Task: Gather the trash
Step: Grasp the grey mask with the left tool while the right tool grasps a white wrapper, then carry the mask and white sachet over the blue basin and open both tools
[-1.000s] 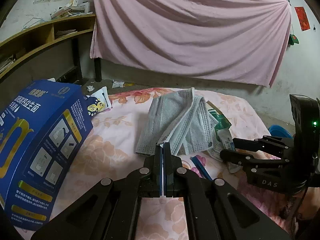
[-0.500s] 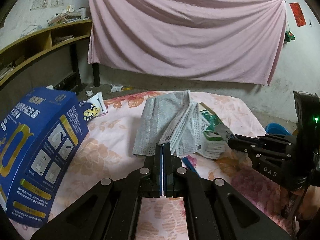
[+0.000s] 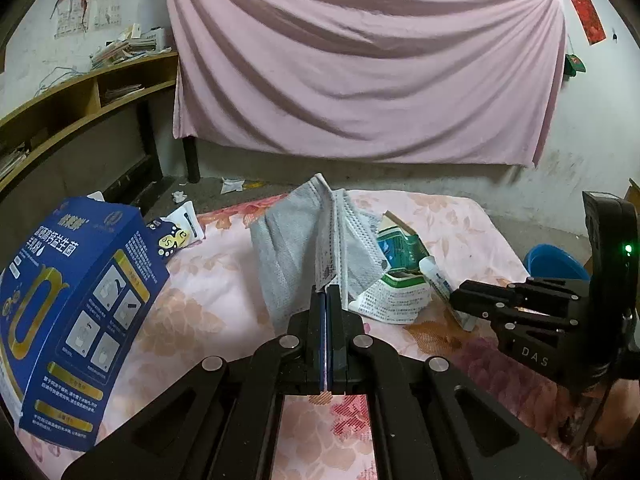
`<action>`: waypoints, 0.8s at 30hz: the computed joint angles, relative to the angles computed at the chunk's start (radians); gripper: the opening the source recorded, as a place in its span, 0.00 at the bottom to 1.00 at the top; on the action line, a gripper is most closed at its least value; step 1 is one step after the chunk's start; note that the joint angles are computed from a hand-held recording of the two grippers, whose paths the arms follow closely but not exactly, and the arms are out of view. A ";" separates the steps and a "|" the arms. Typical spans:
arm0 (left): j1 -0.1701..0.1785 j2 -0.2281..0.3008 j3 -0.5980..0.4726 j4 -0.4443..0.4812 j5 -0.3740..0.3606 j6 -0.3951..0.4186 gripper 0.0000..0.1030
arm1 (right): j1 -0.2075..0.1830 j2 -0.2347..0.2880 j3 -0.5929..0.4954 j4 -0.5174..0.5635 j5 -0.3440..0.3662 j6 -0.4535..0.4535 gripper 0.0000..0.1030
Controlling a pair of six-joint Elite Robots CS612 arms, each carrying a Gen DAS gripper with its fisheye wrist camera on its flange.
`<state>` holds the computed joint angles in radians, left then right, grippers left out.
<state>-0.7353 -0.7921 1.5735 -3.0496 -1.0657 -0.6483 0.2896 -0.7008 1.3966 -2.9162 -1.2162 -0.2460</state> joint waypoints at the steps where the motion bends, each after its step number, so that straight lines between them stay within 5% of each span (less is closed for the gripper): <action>1: 0.001 -0.001 0.004 -0.002 -0.003 0.001 0.00 | -0.001 0.001 -0.004 0.012 0.004 0.002 0.09; 3: 0.003 -0.001 0.009 -0.003 -0.010 -0.003 0.00 | 0.000 0.004 -0.011 0.031 0.007 -0.001 0.27; 5: 0.005 -0.001 0.013 -0.005 -0.016 -0.009 0.00 | 0.002 0.007 -0.020 0.052 0.010 -0.009 0.32; 11: 0.010 0.000 0.023 -0.009 -0.033 -0.019 0.00 | 0.015 0.025 -0.058 0.115 -0.036 -0.014 0.31; 13: 0.009 -0.001 0.026 -0.011 -0.030 -0.020 0.00 | 0.016 0.029 -0.069 0.136 -0.044 -0.009 0.18; 15: 0.005 -0.003 0.029 -0.016 -0.023 -0.020 0.00 | 0.015 0.030 -0.069 0.129 -0.048 0.000 0.17; 24: -0.025 -0.008 0.020 -0.075 0.082 0.037 0.00 | -0.002 0.004 0.008 -0.076 -0.004 0.049 0.16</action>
<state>-0.7605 -0.8004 1.5935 -3.1242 -0.9838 -0.6109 0.2877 -0.6967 1.4045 -2.9917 -1.2199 -0.1973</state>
